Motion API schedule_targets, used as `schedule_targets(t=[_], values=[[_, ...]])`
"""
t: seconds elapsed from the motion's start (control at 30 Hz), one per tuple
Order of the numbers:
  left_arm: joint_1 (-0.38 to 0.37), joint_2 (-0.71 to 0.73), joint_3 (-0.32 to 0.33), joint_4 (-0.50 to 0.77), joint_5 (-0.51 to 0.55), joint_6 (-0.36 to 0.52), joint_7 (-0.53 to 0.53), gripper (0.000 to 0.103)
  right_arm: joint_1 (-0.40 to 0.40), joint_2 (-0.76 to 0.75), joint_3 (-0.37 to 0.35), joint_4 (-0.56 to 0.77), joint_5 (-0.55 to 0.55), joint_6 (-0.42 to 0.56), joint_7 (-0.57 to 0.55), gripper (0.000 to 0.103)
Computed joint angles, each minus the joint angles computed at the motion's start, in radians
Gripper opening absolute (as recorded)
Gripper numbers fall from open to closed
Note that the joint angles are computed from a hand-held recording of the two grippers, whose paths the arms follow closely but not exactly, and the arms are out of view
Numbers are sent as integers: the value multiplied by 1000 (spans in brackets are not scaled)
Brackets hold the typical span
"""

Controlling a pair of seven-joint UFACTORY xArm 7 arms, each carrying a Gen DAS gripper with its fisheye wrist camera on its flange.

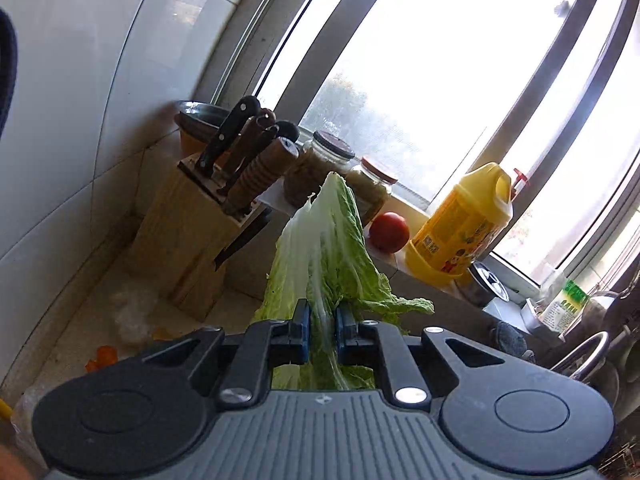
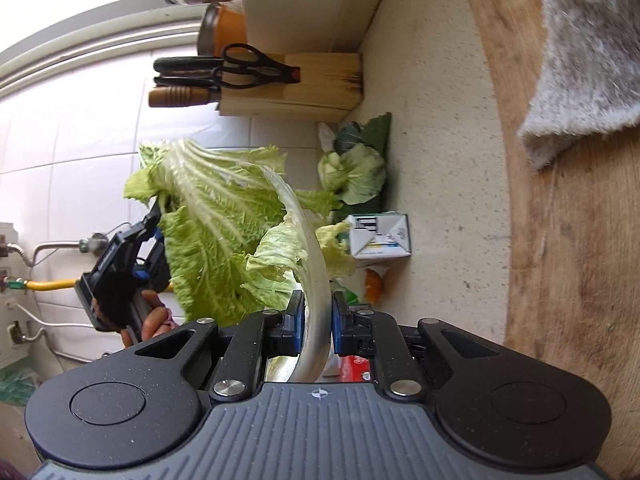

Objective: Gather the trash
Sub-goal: 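Carry both cabbage leaves over to the black trash bin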

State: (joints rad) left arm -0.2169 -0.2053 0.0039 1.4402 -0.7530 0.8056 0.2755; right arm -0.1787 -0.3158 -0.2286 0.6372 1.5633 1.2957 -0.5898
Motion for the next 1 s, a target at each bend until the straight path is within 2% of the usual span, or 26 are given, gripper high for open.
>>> schedule_targets(t=[0.6, 1.0], values=[[-84, -198, 8, -159, 15, -73, -67, 10, -18, -72, -41, -15, 22, 1, -29, 18], [-113, -393, 1, -318, 125, -128, -225, 10, -17, -111, -65, -15, 9, 47, -34, 18]])
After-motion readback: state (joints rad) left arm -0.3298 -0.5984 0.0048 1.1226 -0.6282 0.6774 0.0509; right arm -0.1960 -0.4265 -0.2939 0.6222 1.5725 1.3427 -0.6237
